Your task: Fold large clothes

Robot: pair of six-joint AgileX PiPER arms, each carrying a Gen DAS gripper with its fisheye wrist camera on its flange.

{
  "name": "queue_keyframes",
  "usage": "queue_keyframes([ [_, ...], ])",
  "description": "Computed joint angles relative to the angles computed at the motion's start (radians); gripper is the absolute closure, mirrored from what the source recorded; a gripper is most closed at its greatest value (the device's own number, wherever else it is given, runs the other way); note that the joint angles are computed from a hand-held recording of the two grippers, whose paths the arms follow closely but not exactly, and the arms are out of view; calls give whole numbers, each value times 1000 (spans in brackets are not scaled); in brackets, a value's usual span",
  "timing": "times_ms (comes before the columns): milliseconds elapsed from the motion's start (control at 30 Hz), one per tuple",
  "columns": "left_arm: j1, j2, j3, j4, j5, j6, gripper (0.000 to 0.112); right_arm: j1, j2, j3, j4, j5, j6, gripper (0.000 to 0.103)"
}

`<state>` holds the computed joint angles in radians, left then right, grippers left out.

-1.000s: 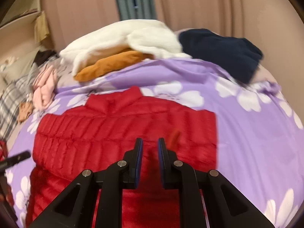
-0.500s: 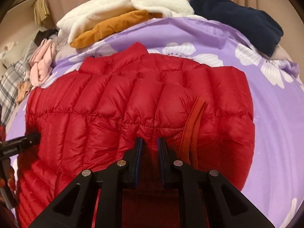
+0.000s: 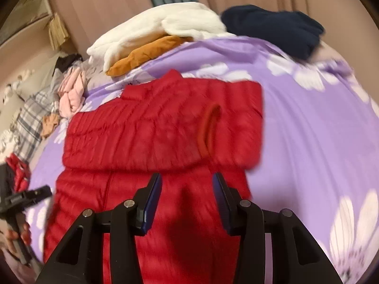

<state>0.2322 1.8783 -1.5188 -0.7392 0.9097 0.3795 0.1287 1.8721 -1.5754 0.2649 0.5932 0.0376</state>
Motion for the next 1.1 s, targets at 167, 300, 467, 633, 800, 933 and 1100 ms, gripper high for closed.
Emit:
queue_keyframes([
  [167, 88, -116, 222, -104, 9, 85, 39, -52, -108, 182, 107, -21, -74, 57],
  [300, 142, -142, 330, -263, 84, 190, 36, -132, -155, 308, 387, -21, -271, 57],
  [467, 166, -176, 414, -348, 102, 251, 36, -189, -173, 393, 515, 11, -343, 57],
  [633, 188, -185, 450, -368, 146, 294, 36, -241, -152, 459, 746, 113, -528, 52],
  [800, 188, -197, 476, -372, 172, 330, 36, -237, -164, 527, 897, 159, -678, 49],
  [933, 195, -208, 500, -376, 206, 364, 36, -245, -162, 532, 926, 228, -704, 49],
  [1100, 214, -209, 538, -402, 271, 400, 36, -242, -151, 538, 967, 271, -723, 49],
])
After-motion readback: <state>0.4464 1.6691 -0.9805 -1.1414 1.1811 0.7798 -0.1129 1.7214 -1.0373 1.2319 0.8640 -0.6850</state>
